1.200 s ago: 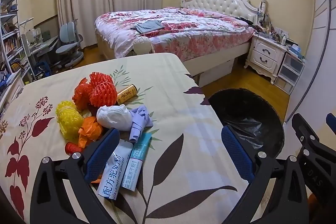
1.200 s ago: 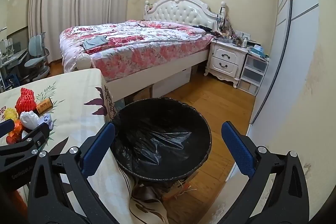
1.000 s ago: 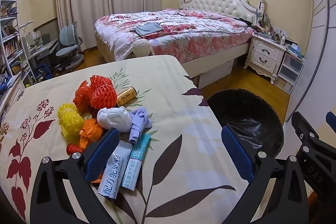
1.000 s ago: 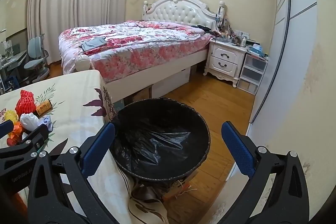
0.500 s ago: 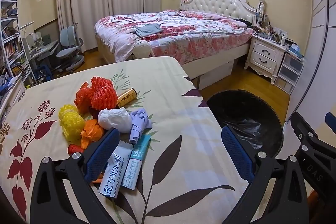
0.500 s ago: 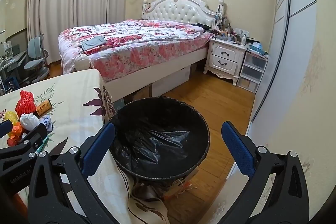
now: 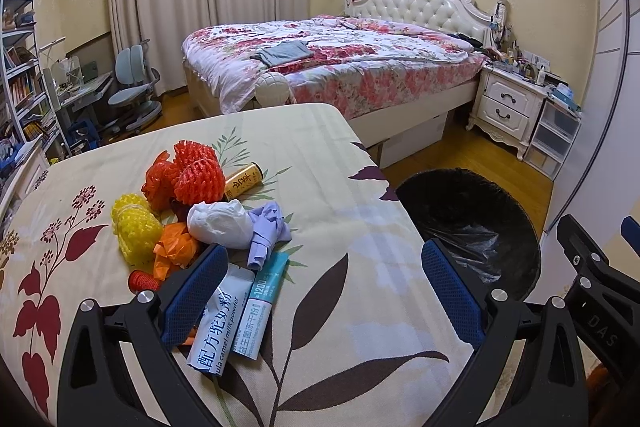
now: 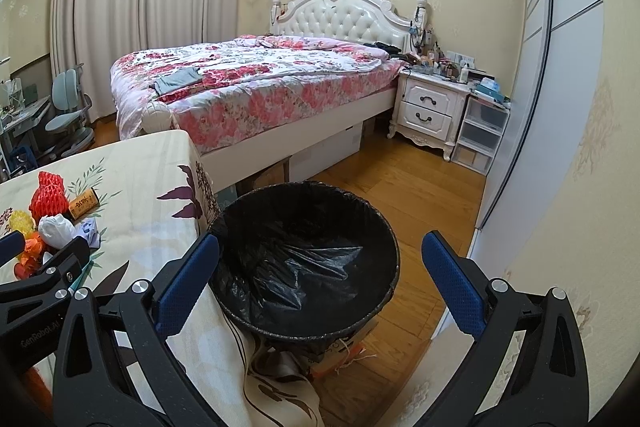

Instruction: Collect trash

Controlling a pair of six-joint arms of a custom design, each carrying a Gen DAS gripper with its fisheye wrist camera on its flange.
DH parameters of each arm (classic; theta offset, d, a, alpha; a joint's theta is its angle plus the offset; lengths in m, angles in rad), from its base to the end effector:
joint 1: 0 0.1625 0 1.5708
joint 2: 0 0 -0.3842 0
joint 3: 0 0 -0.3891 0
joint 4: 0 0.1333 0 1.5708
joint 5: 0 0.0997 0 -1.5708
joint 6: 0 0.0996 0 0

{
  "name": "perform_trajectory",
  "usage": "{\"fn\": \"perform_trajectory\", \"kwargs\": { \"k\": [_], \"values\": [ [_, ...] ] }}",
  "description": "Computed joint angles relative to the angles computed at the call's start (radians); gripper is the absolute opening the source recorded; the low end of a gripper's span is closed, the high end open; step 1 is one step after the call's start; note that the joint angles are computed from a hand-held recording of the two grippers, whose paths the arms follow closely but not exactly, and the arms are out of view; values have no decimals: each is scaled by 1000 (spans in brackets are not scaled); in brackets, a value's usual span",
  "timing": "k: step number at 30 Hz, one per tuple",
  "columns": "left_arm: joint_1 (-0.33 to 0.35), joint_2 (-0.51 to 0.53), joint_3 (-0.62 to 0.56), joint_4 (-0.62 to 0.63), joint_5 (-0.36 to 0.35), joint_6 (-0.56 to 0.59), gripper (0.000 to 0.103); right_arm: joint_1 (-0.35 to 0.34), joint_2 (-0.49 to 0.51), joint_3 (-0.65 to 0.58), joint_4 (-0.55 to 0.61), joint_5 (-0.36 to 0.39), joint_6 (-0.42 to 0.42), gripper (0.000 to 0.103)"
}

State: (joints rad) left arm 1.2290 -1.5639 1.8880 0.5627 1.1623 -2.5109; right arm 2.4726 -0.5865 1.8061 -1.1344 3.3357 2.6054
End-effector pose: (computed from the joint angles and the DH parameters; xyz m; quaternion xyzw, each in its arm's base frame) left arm 0.0449 -0.3896 0.2889 0.3710 0.8474 -0.2975 0.2364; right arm 0.3564 -0.2364 -0.0879 -0.0849 -0.6961 0.5259 0.4813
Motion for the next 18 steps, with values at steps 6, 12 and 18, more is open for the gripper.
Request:
{"fn": "perform_trajectory", "kwargs": {
  "k": [6,12,18],
  "values": [
    [0,0,2,-1,-1,2,97,-1,4,0,-6,0,0,99],
    [0,0,2,-3,-1,2,97,-2,3,3,-13,0,-5,99],
    [1,0,6,-6,-1,3,97,-3,2,5,-15,-1,-6,99]
  ]
}}
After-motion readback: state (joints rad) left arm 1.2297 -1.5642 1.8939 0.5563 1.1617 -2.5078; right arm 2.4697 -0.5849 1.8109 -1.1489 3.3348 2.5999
